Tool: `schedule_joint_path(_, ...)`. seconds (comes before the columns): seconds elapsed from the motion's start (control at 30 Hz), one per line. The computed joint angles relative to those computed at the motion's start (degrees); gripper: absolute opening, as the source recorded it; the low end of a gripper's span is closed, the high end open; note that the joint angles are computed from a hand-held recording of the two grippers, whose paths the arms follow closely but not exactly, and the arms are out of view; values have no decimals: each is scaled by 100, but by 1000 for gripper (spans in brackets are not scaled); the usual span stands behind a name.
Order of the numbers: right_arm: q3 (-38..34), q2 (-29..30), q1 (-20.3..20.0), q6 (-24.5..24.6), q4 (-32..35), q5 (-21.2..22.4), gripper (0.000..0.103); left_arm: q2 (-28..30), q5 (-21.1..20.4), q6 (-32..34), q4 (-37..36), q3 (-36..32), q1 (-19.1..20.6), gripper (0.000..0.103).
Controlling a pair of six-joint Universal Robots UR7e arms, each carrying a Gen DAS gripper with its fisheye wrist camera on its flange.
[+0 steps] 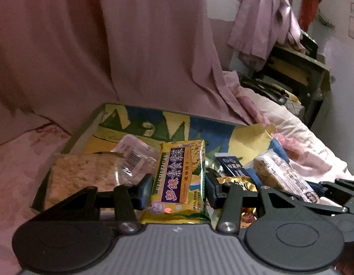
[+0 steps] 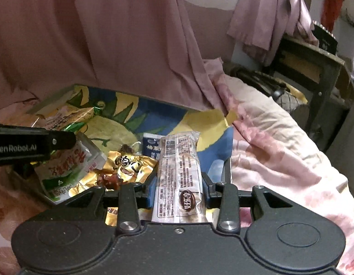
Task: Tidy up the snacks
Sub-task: 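Carry the yellow packet in the left tool while the right tool carries the clear bar into the tray, then open the left tool over the tray while the right tool releases the clear bar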
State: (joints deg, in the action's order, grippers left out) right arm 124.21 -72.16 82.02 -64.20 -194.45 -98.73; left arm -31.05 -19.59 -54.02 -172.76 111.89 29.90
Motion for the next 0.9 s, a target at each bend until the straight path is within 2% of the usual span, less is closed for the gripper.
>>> schedule_joint_path(0.33, -7, 2, -28, 62, 70, -8, 40, 38, -185, -133, 618, -177, 24, 52)
schedule_joint_path(0.47, -20, -4, -51, 96, 81, 28, 46, 28, -271, -148, 864, -235, 18, 54)
schedule_joint_path(0.67, 54, -206, -84, 191, 121, 192, 62, -105, -225, -679, 1292, -192, -95, 71)
schedule_joint_path(0.83, 219, -565, -142, 212, 84, 483, 74, -321, 80, -1378, 1871, -69, -314, 84)
schedule_joint_path(0.9, 327, -769, -191, 177, 51, 694, 78, -451, 219, -1786, 2210, 1, -427, 86)
